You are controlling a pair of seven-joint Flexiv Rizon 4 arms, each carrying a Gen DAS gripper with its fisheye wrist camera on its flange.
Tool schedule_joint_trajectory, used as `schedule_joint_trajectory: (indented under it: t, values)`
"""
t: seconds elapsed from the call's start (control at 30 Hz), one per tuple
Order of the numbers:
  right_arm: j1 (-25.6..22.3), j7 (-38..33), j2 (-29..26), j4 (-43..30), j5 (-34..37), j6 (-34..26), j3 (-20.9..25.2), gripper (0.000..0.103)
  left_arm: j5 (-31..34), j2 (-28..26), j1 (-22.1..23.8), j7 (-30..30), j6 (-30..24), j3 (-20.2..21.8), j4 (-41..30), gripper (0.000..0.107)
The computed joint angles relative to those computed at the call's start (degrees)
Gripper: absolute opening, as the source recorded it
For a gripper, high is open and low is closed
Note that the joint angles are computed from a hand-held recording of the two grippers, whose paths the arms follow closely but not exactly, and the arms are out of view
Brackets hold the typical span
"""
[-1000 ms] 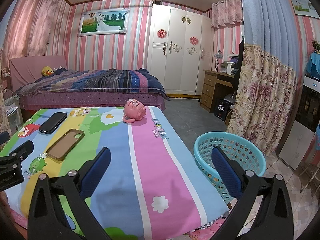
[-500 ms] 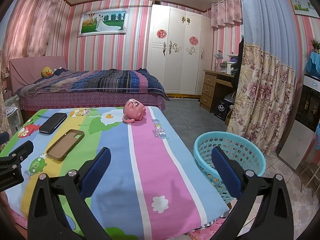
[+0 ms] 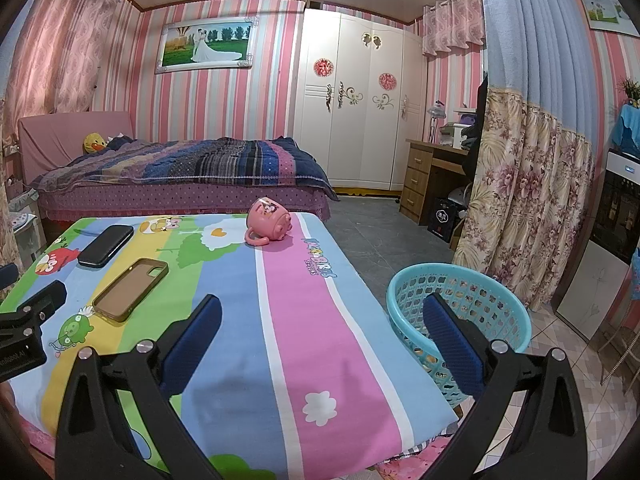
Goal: Collect trash
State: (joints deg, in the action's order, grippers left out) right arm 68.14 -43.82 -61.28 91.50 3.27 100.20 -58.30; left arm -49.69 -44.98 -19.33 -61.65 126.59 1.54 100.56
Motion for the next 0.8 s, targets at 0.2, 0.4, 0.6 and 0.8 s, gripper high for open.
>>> schedule_joint_trajectory:
  t: [0.2, 0.4, 0.6, 0.8]
  values:
    - [0.1, 0.0, -0.1, 0.0, 0.1, -0.1, -0.1, 0.098, 0.1, 0.0, 0.0, -0.1, 0.0, 0.0, 0.0, 0.098]
    - [0.1, 0.1, -0.2, 0.0, 0.3, 0.2, -0.2, 0.098, -0.9, 0.0, -0.6, 0.6, -0.2, 0.4, -0.1, 0.098]
    - [0.0, -0.1, -0.2, -0.2, 0.5, 0.3, -0.2, 0.098, -1.0, 0.0, -0.4, 0.7, 0.0, 0.0, -0.2, 0.098]
    - [0.1, 0.1, -0.3, -0.2, 0.4, 0.1, -0.3, 0.098, -0.9, 0.1, -0.3, 0.6, -0.3, -0.1, -0.2, 0.098]
